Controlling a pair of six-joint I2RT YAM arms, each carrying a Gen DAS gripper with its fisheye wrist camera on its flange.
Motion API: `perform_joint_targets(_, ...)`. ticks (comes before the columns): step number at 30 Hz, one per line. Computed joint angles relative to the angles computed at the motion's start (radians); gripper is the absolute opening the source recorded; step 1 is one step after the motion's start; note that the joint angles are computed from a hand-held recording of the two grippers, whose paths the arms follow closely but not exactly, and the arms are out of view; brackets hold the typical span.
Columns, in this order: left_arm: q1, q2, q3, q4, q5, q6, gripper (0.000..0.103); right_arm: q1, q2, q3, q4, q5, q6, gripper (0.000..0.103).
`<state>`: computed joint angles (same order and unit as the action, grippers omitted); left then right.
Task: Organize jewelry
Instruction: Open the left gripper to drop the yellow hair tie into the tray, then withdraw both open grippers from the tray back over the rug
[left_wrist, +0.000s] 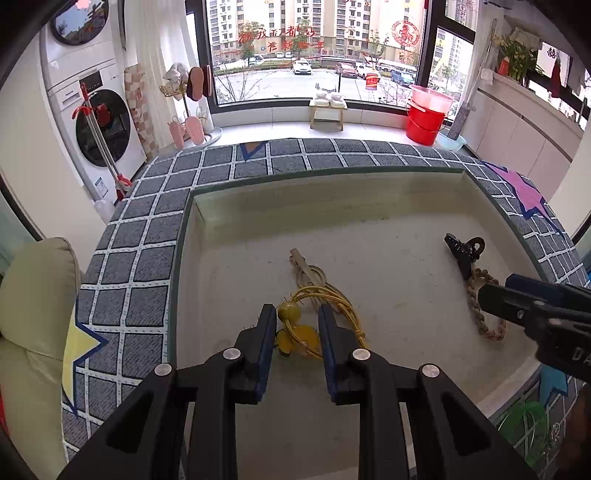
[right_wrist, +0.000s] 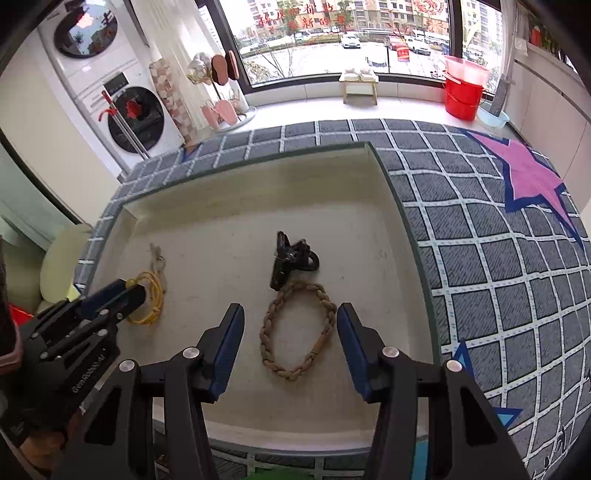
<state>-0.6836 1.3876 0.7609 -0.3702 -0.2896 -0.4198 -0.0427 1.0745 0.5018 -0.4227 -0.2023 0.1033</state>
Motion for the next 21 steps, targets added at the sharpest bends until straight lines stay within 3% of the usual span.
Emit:
perform_joint_targets(5,-0.014,-0.015,0.006,-0.012,-0.020,-0.002,0.038,-0.032,-0.059,0.008,-0.030,-0.040,0.007,0.065)
perform_joint_targets(6,-0.020,-0.019,0.005,-0.015,-0.026,-0.006,0.048,-0.037,-0.075,0.009,-0.038,-0.041,0.009,0.065)
perform_joint_targets(7,-0.020,-0.022,0.007,-0.017,-0.030,-0.005,0.080,-0.035,-0.084,0.012,-0.043,-0.041,0.014,0.065)
perform_joint_targets(8,-0.028,-0.037,0.002,-0.015,-0.049,-0.015,0.092,-0.042,-0.096,0.018,-0.055,-0.048,0.010,0.065)
perform_joint_targets(9,-0.037,-0.050,-0.006,-0.003,-0.071,-0.022,0.097,-0.047,-0.108,0.022,-0.067,-0.051,0.007,0.065)
perform_joint_targets(17,-0.044,-0.129,0.021,-0.068,-0.089,-0.014,0.097,-0.090,-0.157,0.045,-0.133,-0.096,0.007,0.066)
perform_joint_targets(18,-0.042,-0.139,0.023,-0.077,-0.088,-0.017,0.103,-0.096,-0.166,0.046,-0.143,-0.105,0.007,0.070)
perform_joint_targets(21,-0.057,-0.195,0.015,-0.112,-0.110,-0.035,0.103,-0.097,-0.210,0.046,-0.177,-0.121,0.007,0.075)
